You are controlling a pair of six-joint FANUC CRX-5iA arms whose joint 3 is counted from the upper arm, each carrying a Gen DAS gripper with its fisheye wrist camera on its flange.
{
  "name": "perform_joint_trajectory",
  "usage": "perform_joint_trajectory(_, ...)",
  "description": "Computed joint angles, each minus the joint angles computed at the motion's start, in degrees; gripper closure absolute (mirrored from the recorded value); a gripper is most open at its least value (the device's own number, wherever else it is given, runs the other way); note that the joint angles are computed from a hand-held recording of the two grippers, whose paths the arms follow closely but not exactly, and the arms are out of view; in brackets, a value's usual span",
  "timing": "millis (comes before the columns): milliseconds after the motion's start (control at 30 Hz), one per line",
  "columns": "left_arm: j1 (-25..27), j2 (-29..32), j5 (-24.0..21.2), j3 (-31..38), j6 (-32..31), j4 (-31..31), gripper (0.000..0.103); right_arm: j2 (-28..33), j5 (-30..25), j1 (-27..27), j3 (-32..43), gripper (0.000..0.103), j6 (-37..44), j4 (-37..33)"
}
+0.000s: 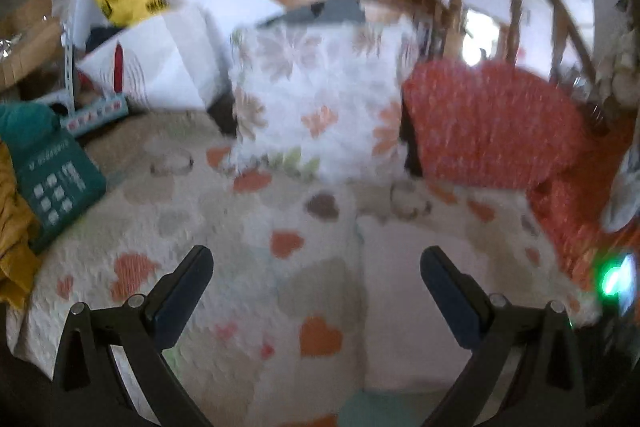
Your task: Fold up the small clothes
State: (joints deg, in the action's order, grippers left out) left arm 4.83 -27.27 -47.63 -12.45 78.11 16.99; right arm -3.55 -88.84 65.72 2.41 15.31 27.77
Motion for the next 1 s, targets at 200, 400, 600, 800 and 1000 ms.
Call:
perform_joint_trajectory(200,-7.20,5.69,-2.58,2.88,4.75,-11.56,0.000,1.61,3.12,-0.35,-2.57,0.030,-1.68,7.24)
perform_joint_trajectory(400,-10.18,10.67,-5.39,5.40,6.69,-15.07,0.000,6.58,2.61,-2.68,0.38,0.030,4.03,3.41)
perform_joint_trajectory(600,-11.96,13.02,-8.82,7.48,7.97,-18.02,0.000,7.54,2.02,-2.50,-0.22,0.030,3.87,6.04)
perform_joint_trajectory(800,-11.94,13.28,-10.55,7.68,7.78,-18.79,0.000,8.69,-0.28,-1.77,0.46,0.029,4.61,6.87)
perform_joint_trajectory(1000,-11.03,12.31,-10.09,6.48,6.49,-17.14,0.000,9.02,-2.05,-0.63,0.30,0.028,4.47,8.60)
